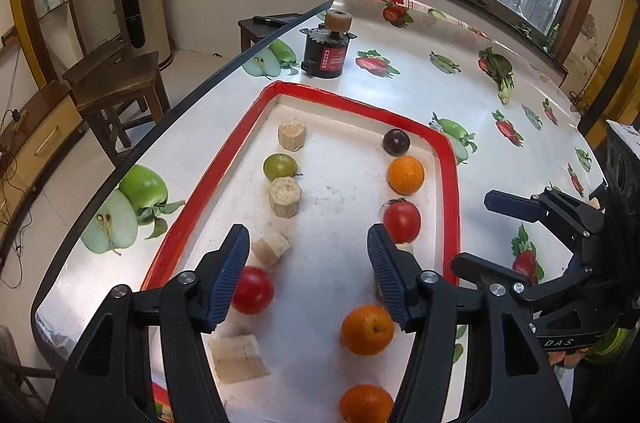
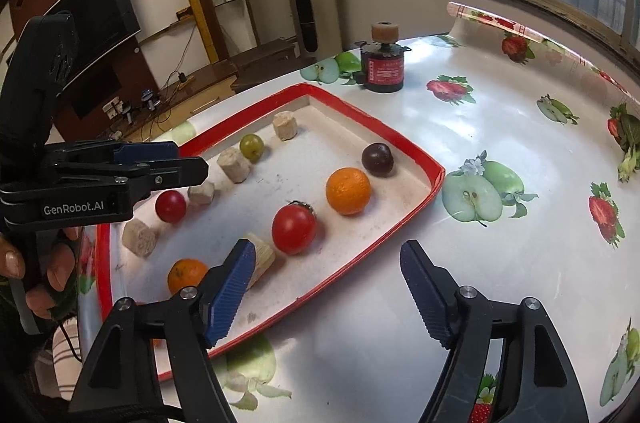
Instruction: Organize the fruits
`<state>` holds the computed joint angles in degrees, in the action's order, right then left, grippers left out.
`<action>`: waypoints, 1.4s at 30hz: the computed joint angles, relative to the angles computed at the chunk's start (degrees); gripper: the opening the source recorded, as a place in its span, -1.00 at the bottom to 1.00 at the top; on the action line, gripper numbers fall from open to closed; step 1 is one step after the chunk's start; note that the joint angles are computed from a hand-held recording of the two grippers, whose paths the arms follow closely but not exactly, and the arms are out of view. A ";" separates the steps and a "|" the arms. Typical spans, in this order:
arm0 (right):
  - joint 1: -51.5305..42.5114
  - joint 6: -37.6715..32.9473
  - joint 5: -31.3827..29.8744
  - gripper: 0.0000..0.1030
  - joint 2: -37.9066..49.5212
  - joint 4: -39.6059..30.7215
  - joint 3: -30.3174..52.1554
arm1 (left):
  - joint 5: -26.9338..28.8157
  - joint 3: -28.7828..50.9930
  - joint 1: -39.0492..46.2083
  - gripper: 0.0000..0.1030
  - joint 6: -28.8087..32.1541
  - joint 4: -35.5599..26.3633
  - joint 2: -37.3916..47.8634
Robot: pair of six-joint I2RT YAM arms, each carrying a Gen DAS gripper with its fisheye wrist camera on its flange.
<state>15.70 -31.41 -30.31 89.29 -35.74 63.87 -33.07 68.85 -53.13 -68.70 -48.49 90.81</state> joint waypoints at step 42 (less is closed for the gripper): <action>-2.80 -29.40 -4.04 0.61 -17.43 -17.11 -9.84 | -9.93 11.68 -22.51 0.43 -23.43 -26.31 7.70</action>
